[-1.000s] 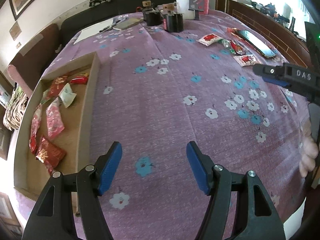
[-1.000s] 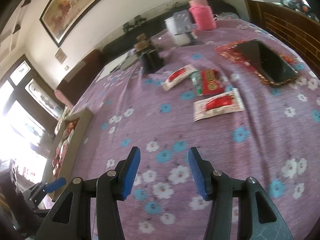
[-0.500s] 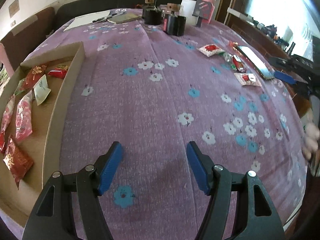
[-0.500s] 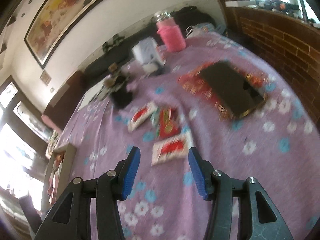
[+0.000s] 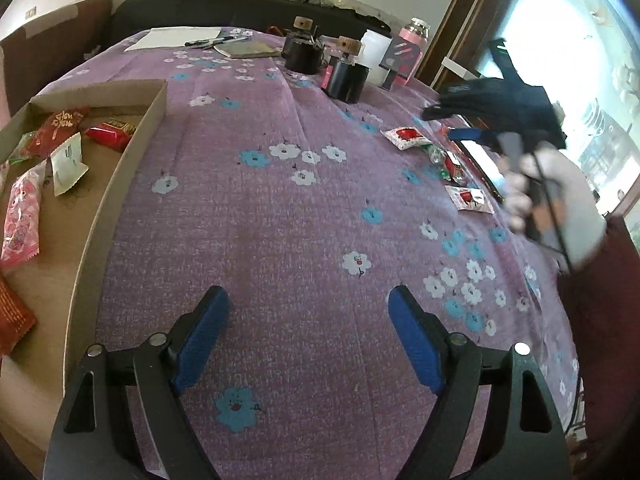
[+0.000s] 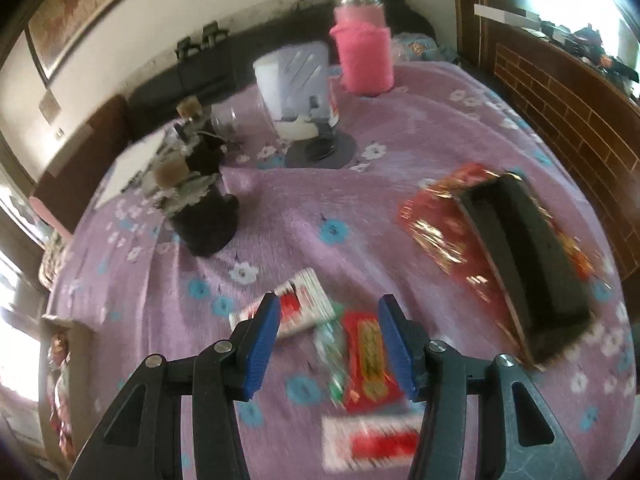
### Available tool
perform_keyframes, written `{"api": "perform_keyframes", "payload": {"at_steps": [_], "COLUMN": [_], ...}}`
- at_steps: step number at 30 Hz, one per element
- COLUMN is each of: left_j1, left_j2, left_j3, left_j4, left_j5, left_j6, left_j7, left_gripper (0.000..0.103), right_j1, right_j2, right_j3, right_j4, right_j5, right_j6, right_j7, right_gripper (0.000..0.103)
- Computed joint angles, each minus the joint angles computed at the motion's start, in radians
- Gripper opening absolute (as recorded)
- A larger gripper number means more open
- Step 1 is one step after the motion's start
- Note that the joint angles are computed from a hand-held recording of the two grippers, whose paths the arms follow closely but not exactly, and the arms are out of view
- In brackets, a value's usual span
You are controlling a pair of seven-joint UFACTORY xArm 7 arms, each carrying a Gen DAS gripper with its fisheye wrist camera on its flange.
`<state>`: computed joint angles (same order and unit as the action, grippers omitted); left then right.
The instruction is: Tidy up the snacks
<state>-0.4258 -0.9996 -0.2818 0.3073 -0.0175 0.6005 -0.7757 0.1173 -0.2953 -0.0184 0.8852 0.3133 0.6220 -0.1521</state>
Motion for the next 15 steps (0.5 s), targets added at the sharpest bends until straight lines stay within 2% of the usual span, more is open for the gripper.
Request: {"api": "perform_keyframes", "payload": {"at_steps": [4, 5, 6, 8, 12, 15], "left_j1": [-0.001, -0.002, -0.003, -0.003, -0.003, -0.003], "left_j2": [-0.003, -0.003, -0.006, -0.007, -0.007, -0.007], "left_j3": [0.004, 0.005, 0.007, 0.008, 0.009, 0.01], "left_j4": [-0.005, -0.005, -0.008, -0.01, -0.01, -0.01], "left_j5": [0.0, -0.001, -0.002, -0.002, -0.004, -0.004], "left_j6": [-0.008, -0.01, -0.011, -0.013, -0.013, -0.013], "left_j7": [0.0, 0.0, 0.001, 0.002, 0.004, 0.005], "left_gripper": [0.082, 0.082, 0.082, 0.082, 0.082, 0.082], "right_j1": [-0.013, -0.008, 0.0, -0.002, 0.078, 0.137], "right_j2": [0.1, 0.113, 0.124, 0.105, 0.006, -0.083], "right_j3": [0.049, 0.051, 0.048, 0.067, 0.017, -0.074], "right_j4": [0.069, 0.078, 0.086, 0.062, -0.002, -0.027], "right_j5": [-0.093, -0.094, -0.077, -0.059, 0.077, 0.272], "right_j6": [0.003, 0.015, 0.035, 0.041, 0.159, 0.375], "right_j7": [0.098, 0.099, 0.086, 0.062, -0.139, -0.37], "right_gripper": [0.049, 0.038, 0.032, 0.03, 0.03, 0.028]}}
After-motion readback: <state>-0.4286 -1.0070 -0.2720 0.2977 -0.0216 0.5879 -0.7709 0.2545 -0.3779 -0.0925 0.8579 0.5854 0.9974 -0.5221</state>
